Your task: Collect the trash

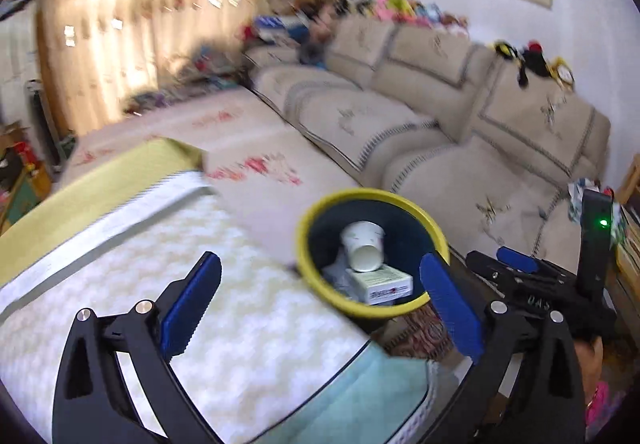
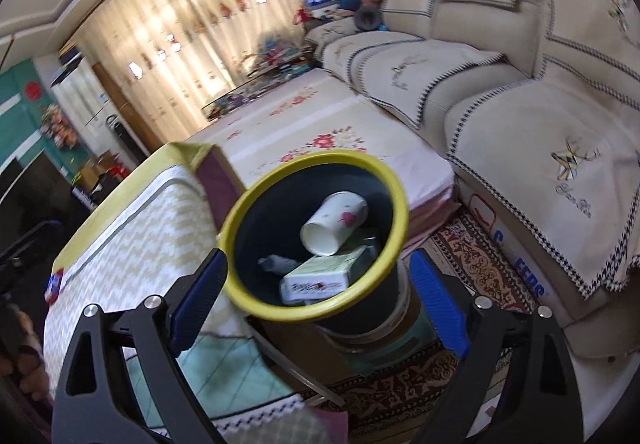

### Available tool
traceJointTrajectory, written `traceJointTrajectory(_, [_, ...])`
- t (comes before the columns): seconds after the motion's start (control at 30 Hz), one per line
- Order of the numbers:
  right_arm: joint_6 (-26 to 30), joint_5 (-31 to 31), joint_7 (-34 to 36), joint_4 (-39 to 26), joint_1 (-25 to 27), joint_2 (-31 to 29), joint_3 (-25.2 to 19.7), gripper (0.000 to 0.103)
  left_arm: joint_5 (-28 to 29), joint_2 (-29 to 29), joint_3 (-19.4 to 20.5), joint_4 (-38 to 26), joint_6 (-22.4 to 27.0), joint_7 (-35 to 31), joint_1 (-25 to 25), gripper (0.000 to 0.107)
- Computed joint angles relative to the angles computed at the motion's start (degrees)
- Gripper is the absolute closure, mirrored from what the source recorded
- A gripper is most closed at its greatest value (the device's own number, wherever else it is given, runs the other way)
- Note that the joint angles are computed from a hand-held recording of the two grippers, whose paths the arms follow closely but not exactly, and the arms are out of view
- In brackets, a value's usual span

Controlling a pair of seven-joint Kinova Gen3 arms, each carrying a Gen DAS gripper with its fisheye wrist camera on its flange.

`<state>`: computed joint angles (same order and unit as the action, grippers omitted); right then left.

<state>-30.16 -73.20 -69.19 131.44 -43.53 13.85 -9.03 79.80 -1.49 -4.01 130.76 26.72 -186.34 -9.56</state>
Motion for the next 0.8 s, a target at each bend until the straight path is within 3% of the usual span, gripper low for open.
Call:
traceJointTrajectory(0.2, [-5.33, -7.93, 9.11, -1.82, -5.53, -0.65, -3.47, 0.012, -2.78, -11.23, -13.03, 9.33, 5.93, -5.01, -8.41, 0.009])
traceJointTrajectory(0.3, [-10.21, -12.4, 14.13, -3.23, -8.29, -0.41, -6.06, 0.011, -7.16, -16.26, -20.16, 12.04, 8.92, -6.02, -13.64, 0.009])
traceJointTrajectory(0.47, [-17.08, -16.79, 19.75, -5.28, -11.51, -0.53, -9.85, 0.009, -12.06, -22.86, -32.93, 14.27, 17.84, -13.0, -23.36, 0.009])
traceJointTrajectory(0.57, [-21.87, -18.83, 22.77, -6.33, -13.84, -0.8, -11.92, 0.007, -17.25, -26.1, -39.87, 13.64, 20.26, -12.59, -23.99, 0.009])
traceJointTrajectory(0.67, [-26.61, -20.67, 25.29, -7.42, -16.27, -0.78, -13.75, 0.007, -22.41, -28.9, -44.33, 12.34, 21.63, -9.28, -23.18, 0.009])
traceJointTrajectory(0.8, [-30.47, -21.37, 25.04, -7.4, -18.45, -0.91, -15.29, 0.007, -28.07, -31.93, -47.02, 11.38, 22.13, -4.84, -22.47, 0.009])
